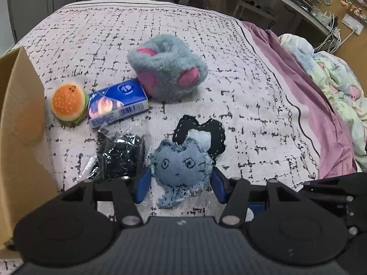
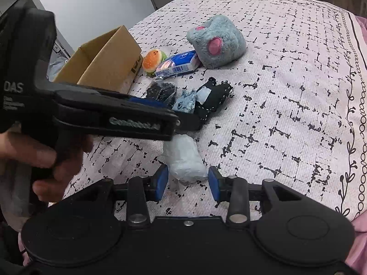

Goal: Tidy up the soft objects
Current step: 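Grasp the blue plush cat with the left gripper while the right grasps the white bundle, then carry both held items over the cardboard box and open both grippers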

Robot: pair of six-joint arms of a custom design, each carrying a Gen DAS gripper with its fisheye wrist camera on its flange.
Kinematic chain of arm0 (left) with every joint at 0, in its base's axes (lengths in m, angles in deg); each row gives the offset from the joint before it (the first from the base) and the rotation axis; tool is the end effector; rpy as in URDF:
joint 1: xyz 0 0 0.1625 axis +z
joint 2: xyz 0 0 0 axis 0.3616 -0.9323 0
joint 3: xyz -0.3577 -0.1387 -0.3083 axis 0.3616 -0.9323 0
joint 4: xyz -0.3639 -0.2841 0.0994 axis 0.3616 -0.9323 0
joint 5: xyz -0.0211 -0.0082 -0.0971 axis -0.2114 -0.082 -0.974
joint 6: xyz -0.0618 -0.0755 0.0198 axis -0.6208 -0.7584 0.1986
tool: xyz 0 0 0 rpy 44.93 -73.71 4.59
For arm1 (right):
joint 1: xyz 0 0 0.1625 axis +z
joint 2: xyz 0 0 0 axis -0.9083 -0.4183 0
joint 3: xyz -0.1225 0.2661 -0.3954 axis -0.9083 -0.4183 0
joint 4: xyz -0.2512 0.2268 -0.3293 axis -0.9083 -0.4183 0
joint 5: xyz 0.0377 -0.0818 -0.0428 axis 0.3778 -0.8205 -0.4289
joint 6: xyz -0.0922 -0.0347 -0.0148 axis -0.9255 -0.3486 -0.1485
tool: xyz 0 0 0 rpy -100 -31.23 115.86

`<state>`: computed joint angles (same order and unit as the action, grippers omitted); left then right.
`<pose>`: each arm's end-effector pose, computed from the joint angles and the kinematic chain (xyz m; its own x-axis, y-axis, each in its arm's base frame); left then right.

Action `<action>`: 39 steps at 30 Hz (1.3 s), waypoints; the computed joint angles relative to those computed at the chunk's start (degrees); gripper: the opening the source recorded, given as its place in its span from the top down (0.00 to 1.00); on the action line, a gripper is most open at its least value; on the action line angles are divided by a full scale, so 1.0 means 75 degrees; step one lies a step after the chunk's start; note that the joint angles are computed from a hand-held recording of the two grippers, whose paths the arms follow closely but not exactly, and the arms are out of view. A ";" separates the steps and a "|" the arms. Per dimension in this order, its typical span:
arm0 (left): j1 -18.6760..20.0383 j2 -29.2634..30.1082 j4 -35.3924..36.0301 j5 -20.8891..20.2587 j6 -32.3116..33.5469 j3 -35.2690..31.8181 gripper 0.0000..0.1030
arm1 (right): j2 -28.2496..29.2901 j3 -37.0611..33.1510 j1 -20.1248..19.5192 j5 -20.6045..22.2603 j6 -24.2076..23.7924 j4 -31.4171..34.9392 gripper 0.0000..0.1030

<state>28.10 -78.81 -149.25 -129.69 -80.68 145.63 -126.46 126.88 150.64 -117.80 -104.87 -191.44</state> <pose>-0.3607 -0.6795 0.0292 -0.6807 0.6322 -0.3700 0.6991 0.7116 -0.0703 0.0540 -0.5952 0.2846 -0.8934 -0.0389 0.4475 -0.2697 0.8431 -0.4652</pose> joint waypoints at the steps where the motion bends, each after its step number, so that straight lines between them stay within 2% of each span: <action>1: 0.0003 0.0022 -0.0014 0.0042 -0.0058 0.0000 0.50 | 0.0032 -0.0018 0.0004 -0.0001 0.0024 -0.0013 0.62; 13: -0.0042 -0.0162 -0.0713 -0.0018 -0.0127 0.0363 0.71 | -0.0069 0.0216 0.0046 0.0028 -0.0112 -0.0514 0.63; 21: -0.0048 -0.0270 -0.1196 -0.0033 -0.0167 0.0539 0.83 | -0.0119 0.0339 0.0109 -0.0202 -0.0125 -0.0785 0.63; 32: -0.0012 -0.0520 -0.1762 -0.0173 -0.0050 0.0813 0.89 | -0.0110 0.0334 0.0277 -0.0403 -0.0037 -0.1098 0.63; 39: -0.0109 -0.0894 -0.2397 -0.0145 0.0200 0.1080 0.89 | -0.0032 0.0224 0.0527 -0.0505 -0.0351 -0.1472 0.63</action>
<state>27.29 -85.52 -167.23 -130.77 -79.18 153.73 -126.70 128.56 154.59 -121.58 -107.51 -202.48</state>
